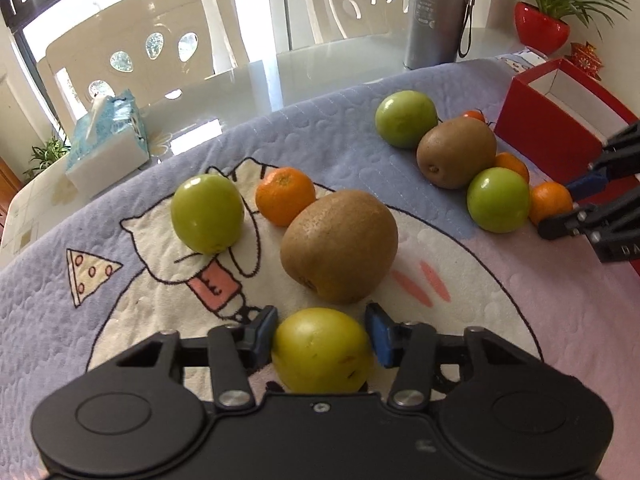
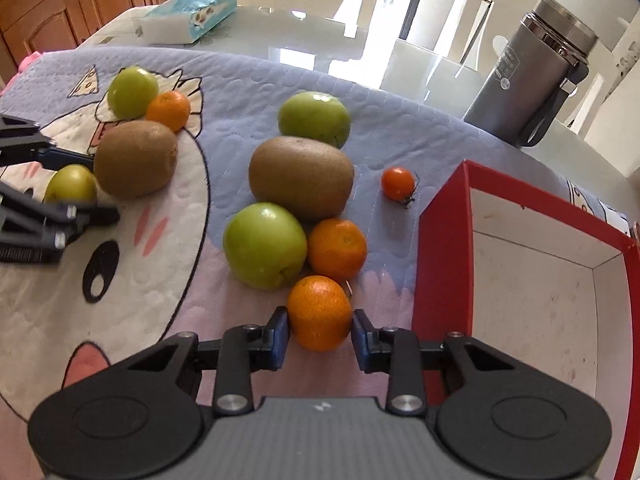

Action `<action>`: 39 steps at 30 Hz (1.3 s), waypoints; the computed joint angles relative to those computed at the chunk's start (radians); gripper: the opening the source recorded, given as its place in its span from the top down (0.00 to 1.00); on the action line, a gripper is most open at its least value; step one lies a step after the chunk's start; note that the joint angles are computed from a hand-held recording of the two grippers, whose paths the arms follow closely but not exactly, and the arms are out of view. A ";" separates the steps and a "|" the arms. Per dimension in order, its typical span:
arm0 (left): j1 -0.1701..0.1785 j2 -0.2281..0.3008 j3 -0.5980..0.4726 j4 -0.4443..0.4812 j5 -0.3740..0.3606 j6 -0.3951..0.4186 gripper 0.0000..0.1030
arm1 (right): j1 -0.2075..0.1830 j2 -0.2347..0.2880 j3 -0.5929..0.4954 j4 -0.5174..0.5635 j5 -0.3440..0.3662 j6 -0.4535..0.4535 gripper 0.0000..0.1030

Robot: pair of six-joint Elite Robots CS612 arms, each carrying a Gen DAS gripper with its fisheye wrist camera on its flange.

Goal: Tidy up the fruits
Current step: 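Grasp the yellow-green fruit with the left tool while the right tool grasps an orange, then lift the yellow-green fruit with the left tool while the right tool carries the orange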

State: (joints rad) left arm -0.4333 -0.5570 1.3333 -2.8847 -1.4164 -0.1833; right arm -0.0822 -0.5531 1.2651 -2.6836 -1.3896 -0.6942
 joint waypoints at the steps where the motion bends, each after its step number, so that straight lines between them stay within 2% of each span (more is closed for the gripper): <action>1: 0.002 0.000 0.000 -0.006 -0.007 -0.004 0.44 | -0.004 -0.007 0.011 0.000 0.014 0.005 0.66; 8: 0.017 -0.010 0.020 -0.070 -0.051 -0.046 0.45 | -0.023 -0.060 0.109 -0.036 0.120 0.015 0.66; 13: 0.019 -0.021 0.036 -0.099 -0.052 -0.042 0.54 | -0.023 -0.068 0.131 -0.022 0.133 0.025 0.66; 15: 0.021 -0.022 0.036 -0.094 -0.063 -0.018 0.53 | -0.021 -0.068 0.133 -0.008 0.133 0.019 0.66; 18: 0.029 -0.018 0.027 -0.051 -0.104 0.033 0.44 | -0.017 -0.066 0.138 -0.022 0.124 0.016 0.66; 21: 0.030 -0.011 0.010 0.017 -0.110 0.069 0.43 | -0.019 -0.064 0.134 -0.017 0.132 0.028 0.66; 25: 0.035 -0.011 0.015 0.012 -0.128 0.080 0.44 | -0.021 -0.061 0.128 -0.010 0.140 0.045 0.66; 30: 0.038 -0.021 0.036 -0.033 -0.119 0.047 0.45 | -0.028 -0.060 0.136 -0.054 0.177 0.083 0.67; 36: 0.055 -0.037 0.075 -0.166 -0.158 -0.001 0.45 | -0.036 -0.064 0.145 -0.099 0.227 0.112 0.72; 39: 0.060 -0.036 0.074 -0.190 -0.160 -0.040 0.45 | -0.037 -0.058 0.136 -0.088 0.229 0.093 0.72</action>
State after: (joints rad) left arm -0.3736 -0.5930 1.4069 -3.0749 -1.5768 -0.2237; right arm -0.1189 -0.6110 1.4010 -2.7711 -1.1607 -0.6009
